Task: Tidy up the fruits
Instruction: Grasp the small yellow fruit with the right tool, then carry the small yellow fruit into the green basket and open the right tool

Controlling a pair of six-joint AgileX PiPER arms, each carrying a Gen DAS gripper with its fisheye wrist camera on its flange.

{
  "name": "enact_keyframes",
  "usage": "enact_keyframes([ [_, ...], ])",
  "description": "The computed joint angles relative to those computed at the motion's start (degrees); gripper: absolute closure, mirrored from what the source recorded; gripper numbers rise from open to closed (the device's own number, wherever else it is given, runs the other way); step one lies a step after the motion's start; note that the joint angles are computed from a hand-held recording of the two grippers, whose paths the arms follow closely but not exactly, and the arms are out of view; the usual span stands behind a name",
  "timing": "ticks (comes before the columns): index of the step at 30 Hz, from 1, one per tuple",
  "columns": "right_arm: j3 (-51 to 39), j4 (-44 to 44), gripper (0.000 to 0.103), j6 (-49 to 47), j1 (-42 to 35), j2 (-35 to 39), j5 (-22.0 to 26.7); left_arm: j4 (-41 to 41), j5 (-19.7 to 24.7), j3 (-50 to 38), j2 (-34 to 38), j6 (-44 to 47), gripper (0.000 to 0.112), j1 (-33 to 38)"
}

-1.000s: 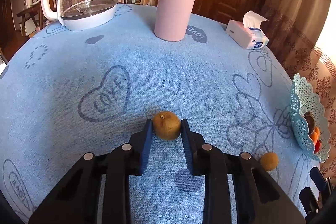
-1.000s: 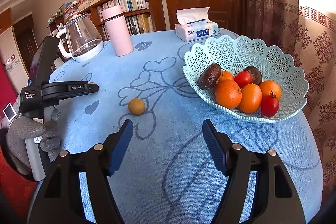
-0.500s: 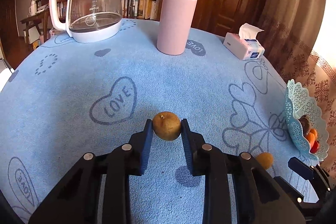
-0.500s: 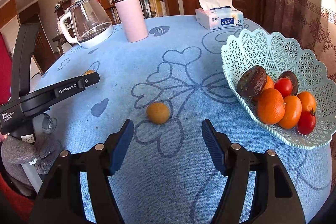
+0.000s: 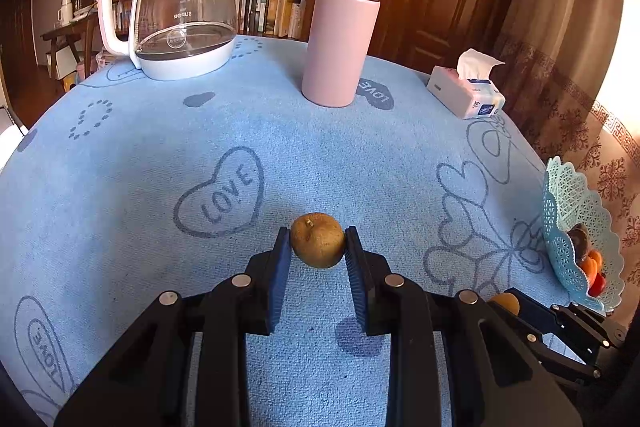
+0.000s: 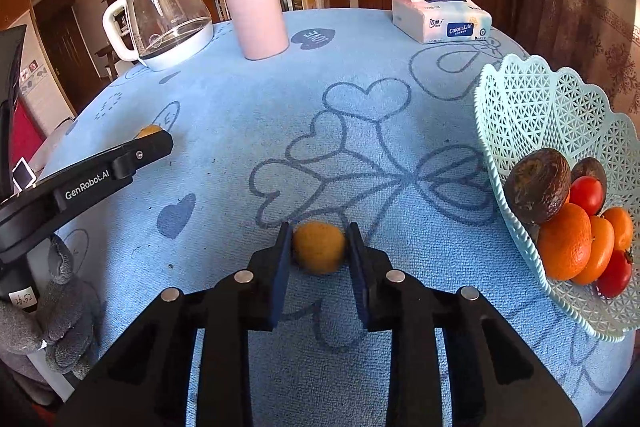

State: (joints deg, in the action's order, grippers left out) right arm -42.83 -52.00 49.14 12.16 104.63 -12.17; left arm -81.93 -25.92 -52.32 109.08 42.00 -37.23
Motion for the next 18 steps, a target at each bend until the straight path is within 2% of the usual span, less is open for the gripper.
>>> enact_keyframes([
  [11,4.97,-0.18,0.075,0.73,-2.87,-5.72,-4.15,0.41,-0.59,0.17,-0.22,-0.06,0.085,-0.84],
  [18,7.41,-4.48,0.075,5.30,-6.89,-10.53,-5.88,0.37,-0.70,0.19,-0.28,0.13,0.085,-0.98],
])
